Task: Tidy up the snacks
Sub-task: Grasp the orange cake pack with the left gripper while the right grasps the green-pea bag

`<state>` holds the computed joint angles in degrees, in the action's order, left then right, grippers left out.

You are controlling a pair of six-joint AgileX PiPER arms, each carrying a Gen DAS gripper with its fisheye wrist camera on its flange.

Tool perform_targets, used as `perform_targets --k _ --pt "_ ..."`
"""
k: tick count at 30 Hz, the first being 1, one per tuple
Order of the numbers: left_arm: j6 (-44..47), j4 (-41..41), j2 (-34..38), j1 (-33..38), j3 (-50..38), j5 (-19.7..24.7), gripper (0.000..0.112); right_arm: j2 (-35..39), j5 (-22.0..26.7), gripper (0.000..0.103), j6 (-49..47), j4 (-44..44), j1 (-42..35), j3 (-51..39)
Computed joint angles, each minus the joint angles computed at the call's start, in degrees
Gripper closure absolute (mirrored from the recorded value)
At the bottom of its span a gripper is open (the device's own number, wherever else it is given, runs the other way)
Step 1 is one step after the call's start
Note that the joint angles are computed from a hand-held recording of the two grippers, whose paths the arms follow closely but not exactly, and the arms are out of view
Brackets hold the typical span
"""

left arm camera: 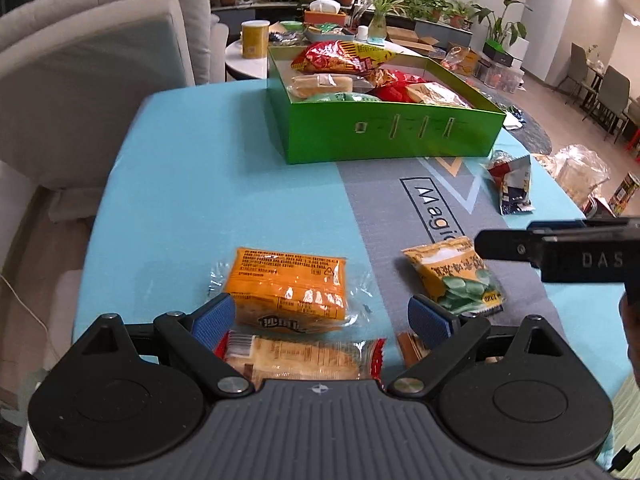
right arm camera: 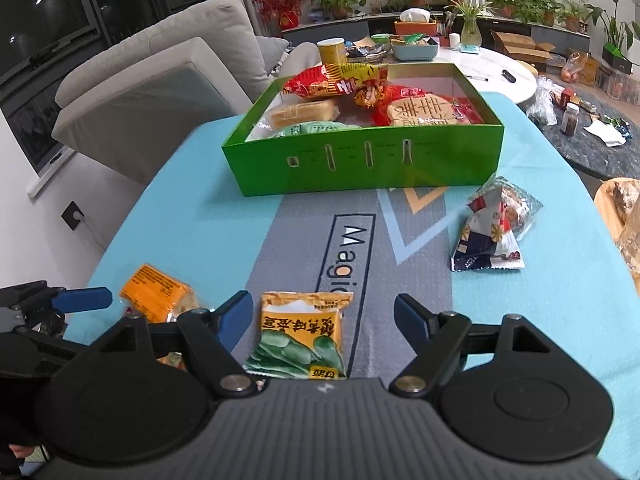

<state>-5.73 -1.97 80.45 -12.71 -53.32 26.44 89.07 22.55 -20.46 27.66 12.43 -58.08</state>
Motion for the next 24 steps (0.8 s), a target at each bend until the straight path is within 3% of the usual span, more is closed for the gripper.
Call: perform_targets --k 9,12,18,24 --pt "8.23 -9.21 4.99 2.82 -5.08 0.36 0.02 2.16 0.51 0.04 -1.64 1.74 -1.36 -0.81" --pt "5.62 -5.86 7.17 1.86 -7.32 -0.1 0.02 2.64 0.59 0.04 -1.26 1.51 -1.59 -1.09" --pt "-8.03 8.74 6.51 -0.97 -6.62 -1.02 0.02 2.49 0.94 0.04 -1.96 1.59 -1.9 -0.85" --pt "-11.94 10.96 8.73 -1.49 -8.76 1.43 0.02 2.91 0.68 0.04 -1.96 0.33 0.33 -0.81"
